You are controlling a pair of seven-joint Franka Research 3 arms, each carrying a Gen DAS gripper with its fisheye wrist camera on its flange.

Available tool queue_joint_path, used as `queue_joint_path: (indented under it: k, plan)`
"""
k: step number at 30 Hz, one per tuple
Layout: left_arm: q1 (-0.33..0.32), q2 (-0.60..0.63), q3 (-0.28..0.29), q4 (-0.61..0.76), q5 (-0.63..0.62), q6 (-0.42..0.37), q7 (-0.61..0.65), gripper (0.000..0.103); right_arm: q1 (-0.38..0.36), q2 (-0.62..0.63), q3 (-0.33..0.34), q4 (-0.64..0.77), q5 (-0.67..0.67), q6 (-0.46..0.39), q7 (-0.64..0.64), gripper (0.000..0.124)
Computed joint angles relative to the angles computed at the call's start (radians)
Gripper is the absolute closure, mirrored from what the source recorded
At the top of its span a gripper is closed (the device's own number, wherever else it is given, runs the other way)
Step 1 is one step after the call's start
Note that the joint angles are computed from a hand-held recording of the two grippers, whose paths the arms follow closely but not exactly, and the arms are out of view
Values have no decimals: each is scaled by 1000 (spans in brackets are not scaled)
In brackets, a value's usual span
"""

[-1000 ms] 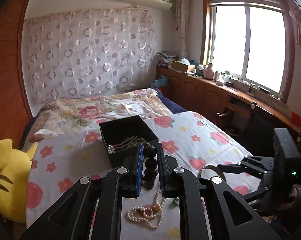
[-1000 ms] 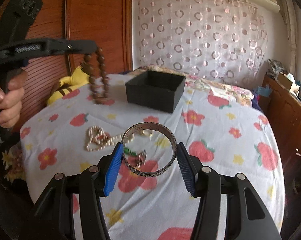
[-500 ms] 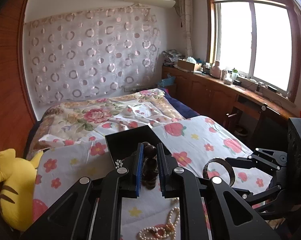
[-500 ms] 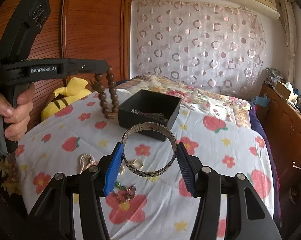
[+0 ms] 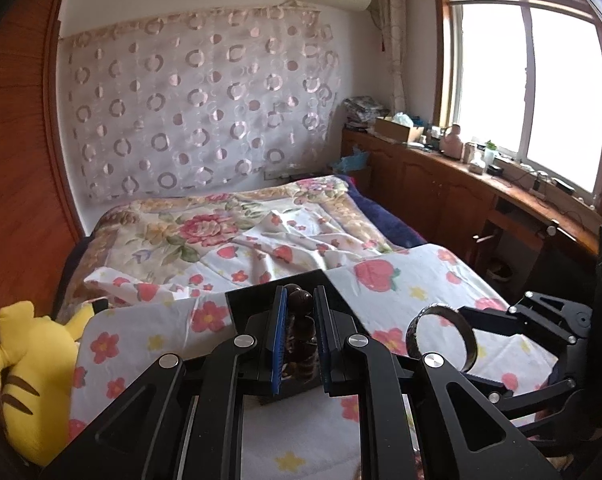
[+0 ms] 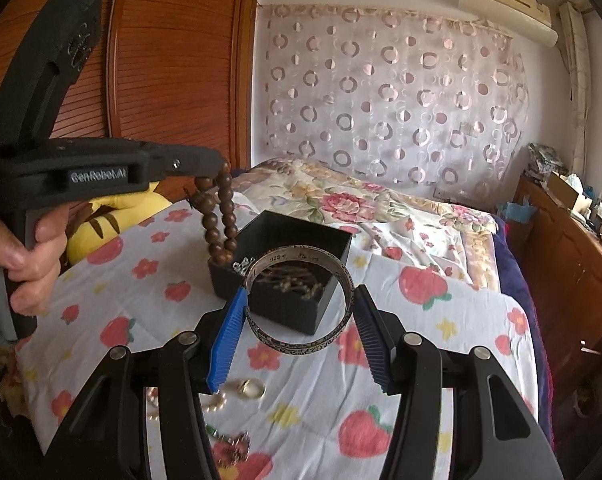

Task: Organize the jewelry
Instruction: 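Carry the bead bracelet with the left gripper while the right carries the bangle over the black box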

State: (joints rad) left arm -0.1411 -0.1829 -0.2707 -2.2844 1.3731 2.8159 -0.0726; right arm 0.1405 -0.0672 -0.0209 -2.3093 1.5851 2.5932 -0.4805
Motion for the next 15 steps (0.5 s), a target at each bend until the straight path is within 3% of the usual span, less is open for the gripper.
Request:
queue_joint_path:
  k: [9, 15]
  plan:
    - [12, 101, 44, 24, -38, 20, 8, 91, 25, 112, 40, 102, -59, 75, 40, 67]
    - [17, 108, 62, 9, -27, 27, -11, 91, 23, 193, 61, 182, -141, 93, 148, 67]
